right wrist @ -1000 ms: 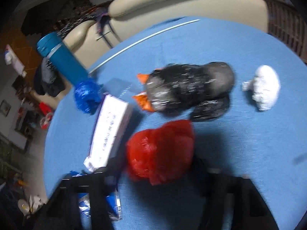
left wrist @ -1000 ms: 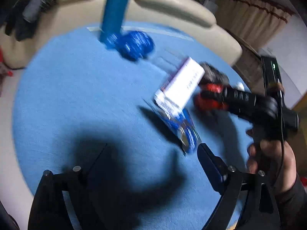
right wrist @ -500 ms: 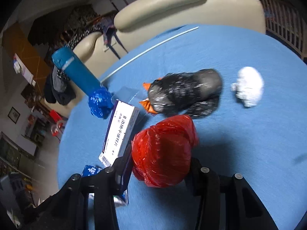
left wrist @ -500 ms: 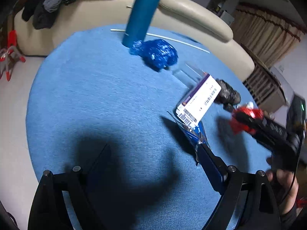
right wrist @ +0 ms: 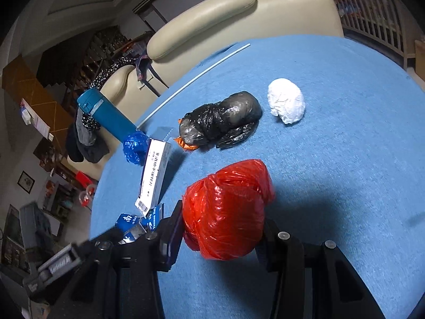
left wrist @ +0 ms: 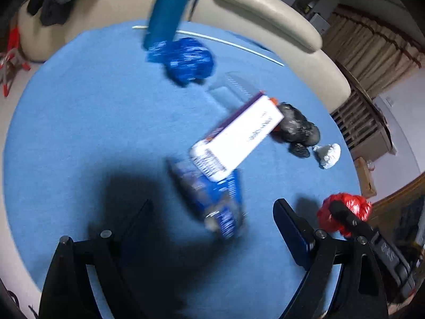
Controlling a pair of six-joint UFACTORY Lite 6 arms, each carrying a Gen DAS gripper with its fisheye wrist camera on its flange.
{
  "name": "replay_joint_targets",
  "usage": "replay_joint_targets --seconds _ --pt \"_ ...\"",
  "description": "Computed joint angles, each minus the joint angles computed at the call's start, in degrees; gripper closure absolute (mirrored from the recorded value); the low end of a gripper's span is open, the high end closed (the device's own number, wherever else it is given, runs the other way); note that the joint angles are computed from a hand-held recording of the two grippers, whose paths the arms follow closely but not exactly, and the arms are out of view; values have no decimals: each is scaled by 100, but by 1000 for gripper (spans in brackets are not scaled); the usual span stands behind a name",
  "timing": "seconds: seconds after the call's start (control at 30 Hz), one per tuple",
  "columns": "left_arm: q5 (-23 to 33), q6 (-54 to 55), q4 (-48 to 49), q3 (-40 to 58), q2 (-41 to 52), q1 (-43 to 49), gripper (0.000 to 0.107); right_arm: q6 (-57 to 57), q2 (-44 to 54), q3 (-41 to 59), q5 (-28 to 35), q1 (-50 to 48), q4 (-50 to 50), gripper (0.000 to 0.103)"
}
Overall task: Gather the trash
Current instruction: 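Grasp the blue snack wrapper with left tool while right tool grasps the red bag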
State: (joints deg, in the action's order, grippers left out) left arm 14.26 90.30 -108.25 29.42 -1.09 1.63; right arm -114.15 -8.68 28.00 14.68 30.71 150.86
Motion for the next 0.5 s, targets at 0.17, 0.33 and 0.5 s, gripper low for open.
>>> replay_joint_targets --seconds 0.17,0.33,0.5 --pt "-67 1557 -1736 372 689 -191 75 245 -559 -374 -84 -75 -233 54" --pt "-71 653 -469 46 -61 -118 91 250 -1048 -708 -262 -56 -150 54" --pt "-23 -43 442 -523 -911 -74 91 -836 -1595 -916 -617 338 1183 54"
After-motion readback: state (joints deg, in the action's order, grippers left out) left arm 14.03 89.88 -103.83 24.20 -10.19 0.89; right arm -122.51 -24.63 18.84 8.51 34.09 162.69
